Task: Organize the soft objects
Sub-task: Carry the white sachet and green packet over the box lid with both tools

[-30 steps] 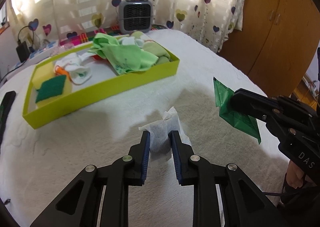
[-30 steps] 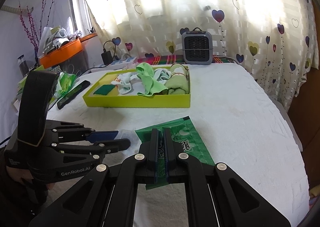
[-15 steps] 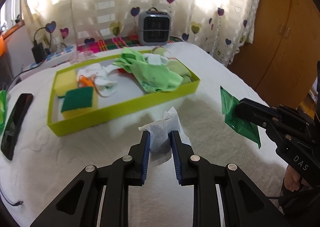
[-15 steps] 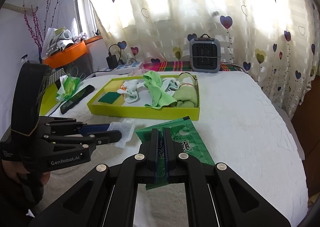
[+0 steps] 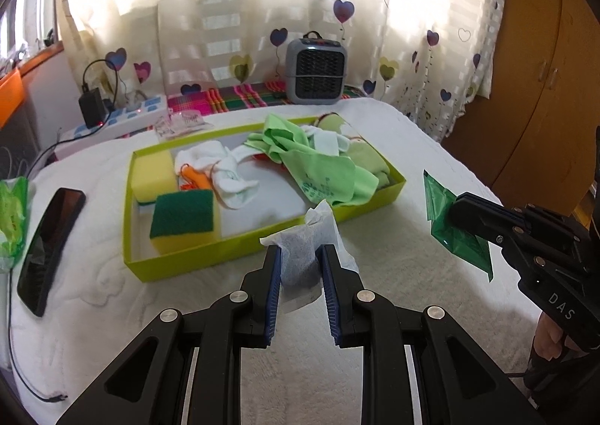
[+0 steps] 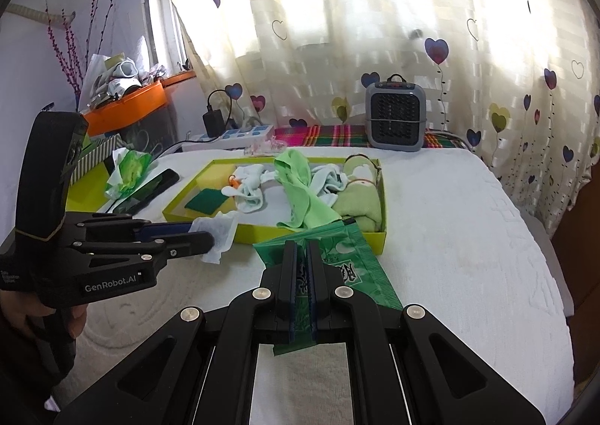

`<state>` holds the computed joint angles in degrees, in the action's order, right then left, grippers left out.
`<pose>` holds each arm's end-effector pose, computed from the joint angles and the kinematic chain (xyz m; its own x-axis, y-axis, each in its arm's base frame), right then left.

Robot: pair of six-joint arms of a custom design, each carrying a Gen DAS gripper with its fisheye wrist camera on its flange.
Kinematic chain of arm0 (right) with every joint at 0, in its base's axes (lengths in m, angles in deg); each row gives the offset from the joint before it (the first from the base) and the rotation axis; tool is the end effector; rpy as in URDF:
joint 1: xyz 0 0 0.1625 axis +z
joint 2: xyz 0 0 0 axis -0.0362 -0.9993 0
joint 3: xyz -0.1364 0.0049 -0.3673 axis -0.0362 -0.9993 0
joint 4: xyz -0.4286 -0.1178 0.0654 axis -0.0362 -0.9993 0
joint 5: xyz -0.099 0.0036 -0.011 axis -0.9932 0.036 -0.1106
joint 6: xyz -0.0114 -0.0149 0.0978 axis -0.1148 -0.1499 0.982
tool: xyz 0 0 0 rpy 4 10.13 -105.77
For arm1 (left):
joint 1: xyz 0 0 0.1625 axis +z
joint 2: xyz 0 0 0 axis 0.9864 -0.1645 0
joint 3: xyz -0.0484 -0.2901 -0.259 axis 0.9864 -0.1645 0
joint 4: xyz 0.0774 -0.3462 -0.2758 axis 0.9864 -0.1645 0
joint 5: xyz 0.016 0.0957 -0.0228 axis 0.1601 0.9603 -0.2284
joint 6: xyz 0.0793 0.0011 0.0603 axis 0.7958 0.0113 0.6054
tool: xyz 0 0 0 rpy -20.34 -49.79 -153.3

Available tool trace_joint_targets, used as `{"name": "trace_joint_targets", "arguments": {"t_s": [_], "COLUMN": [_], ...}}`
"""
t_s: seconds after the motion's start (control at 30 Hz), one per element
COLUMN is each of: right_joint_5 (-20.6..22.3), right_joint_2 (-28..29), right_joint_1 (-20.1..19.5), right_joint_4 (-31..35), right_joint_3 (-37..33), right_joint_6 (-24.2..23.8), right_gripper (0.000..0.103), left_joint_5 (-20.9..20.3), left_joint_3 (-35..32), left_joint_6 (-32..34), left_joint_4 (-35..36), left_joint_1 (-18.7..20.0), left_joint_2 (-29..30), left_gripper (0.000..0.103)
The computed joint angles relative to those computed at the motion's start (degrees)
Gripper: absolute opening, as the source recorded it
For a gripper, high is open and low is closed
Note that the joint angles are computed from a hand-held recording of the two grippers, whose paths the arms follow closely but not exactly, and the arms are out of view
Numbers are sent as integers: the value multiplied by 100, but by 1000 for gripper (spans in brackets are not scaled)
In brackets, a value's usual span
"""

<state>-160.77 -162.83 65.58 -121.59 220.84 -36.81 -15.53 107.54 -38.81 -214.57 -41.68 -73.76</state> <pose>-0.0406 -0.4205 0.2595 -0.7806 -0.1889 0.5958 -0.5895 0.5394 -0.6013 -0.3212 -0.5051 -0.0936 -0.6908 0.4768 -0.5435 0.6898 0.6600 -0.2978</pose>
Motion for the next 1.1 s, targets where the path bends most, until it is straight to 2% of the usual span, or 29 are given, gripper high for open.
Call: {"name": "trace_joint_targets", "arguments": {"t_s": [0.63, 1.1], "right_joint_5": [-218, -620], "right_joint_2": [457, 1126], "right_joint_1": [380, 749], "right_joint_4": [-53, -47], "right_joint_3": [-445, -1191], "right_joint_6": [-21, 74], "right_gripper": [5, 5], "left_joint_5": [108, 95], "left_joint_3": [-336, -857], "left_joint_6": [102, 128], "left_joint_4": [-34, 118], "left_joint_1": [194, 416], "left_joint_2": [57, 292], "left_gripper": [20, 20]}}
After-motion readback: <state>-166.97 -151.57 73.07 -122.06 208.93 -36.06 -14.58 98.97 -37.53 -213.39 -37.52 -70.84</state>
